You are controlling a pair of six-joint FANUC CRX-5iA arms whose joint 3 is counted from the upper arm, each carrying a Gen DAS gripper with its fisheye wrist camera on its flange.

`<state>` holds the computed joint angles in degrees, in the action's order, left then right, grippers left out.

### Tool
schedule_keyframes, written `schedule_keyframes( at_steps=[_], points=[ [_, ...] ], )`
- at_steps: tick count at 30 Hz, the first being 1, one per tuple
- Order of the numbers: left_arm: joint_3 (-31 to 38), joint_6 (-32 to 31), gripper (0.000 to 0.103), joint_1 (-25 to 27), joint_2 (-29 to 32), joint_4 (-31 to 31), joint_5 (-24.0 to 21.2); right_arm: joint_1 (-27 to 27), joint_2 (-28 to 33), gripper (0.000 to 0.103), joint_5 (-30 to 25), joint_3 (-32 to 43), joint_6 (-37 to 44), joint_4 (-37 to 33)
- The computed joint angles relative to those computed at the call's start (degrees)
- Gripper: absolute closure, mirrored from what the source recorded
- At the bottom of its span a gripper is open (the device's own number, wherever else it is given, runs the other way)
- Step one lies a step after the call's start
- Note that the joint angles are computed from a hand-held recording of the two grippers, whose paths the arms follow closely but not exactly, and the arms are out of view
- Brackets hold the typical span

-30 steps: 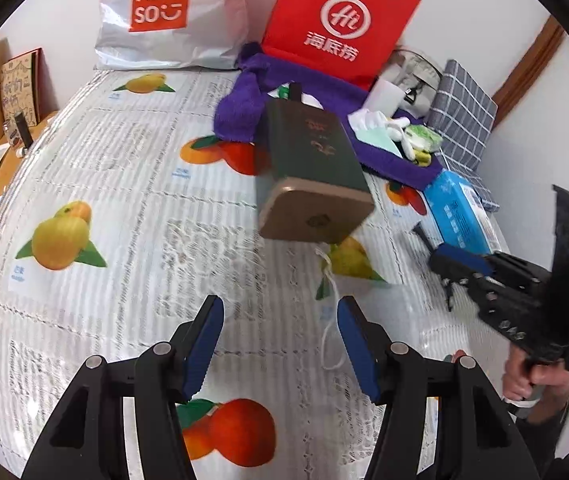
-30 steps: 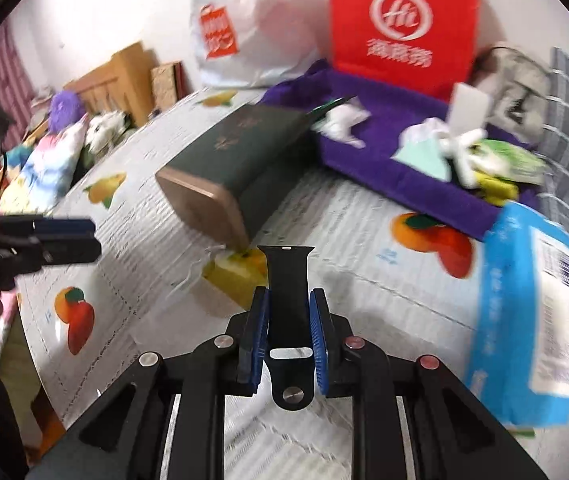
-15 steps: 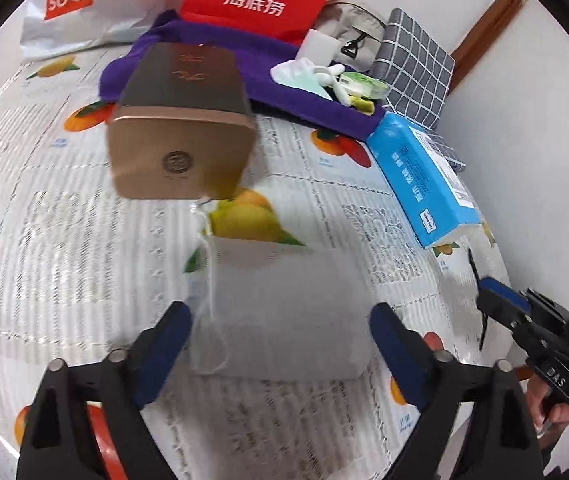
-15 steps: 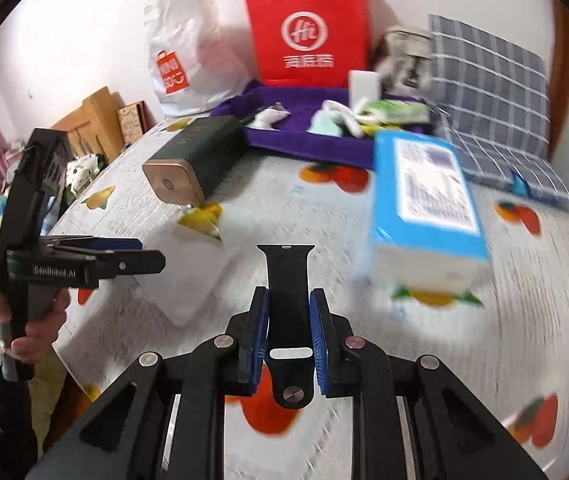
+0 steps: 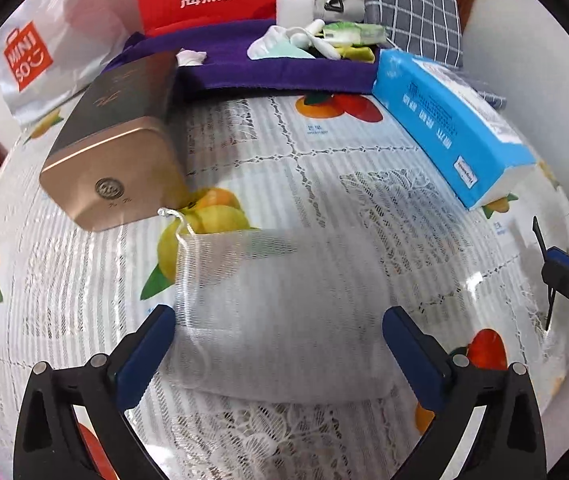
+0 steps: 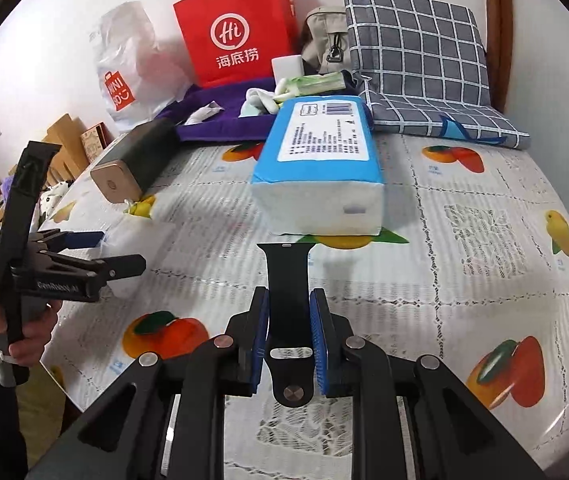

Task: Organize soft objects
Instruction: 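Grasp the white mesh bag with the left gripper while the right gripper holds the strap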

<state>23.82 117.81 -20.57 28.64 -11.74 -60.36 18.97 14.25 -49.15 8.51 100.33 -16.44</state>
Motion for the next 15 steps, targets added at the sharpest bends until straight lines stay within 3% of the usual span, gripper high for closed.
schedule_keyframes(
  at_steps=[4, 5, 7, 9, 10, 12, 14, 15],
  points=[
    [2.2, 1.6, 0.001, -0.5, 1.2, -1.6, -1.5, -0.6, 0.8, 0.083, -0.6, 0.5, 0.9, -1.9],
    [2.2, 1.8, 0.007, -0.7, 1.1, -2.0, -1.3, -0.5, 1.0, 0.083, -0.6, 0.6, 1.0, -1.8],
    [1.6, 2.3, 0.022, -1.0, 0.5, -2.6, -0.3, -0.4, 1.2, 0.083, -0.5, 0.5, 0.9, -1.6],
    [-0.3, 1.1, 0.053, -1.0, -0.7, -1.9, 2.7, -0.5, 1.5, 0.083, -0.5, 0.6, 0.5, -1.3],
    [-0.7, 0.4, 0.056, -0.9, -0.8, -1.4, 3.7, -0.5, 1.7, 0.083, -0.5, 0.6, 0.4, -1.3],
    [-2.2, -0.9, 0.079, -0.5, -1.5, -0.1, 5.9, -0.9, 2.0, 0.083, -0.8, 1.0, 0.6, -2.0],
    [-5.2, -3.2, 0.093, 0.9, -2.7, 4.4, 9.2, -0.9, 2.2, 0.083, -0.7, 1.0, 0.3, -2.0],
    [-6.6, -4.1, 0.095, 1.5, -3.2, 6.2, 10.5, -0.9, 2.4, 0.083, -0.7, 1.1, 0.1, -2.0]
  ],
)
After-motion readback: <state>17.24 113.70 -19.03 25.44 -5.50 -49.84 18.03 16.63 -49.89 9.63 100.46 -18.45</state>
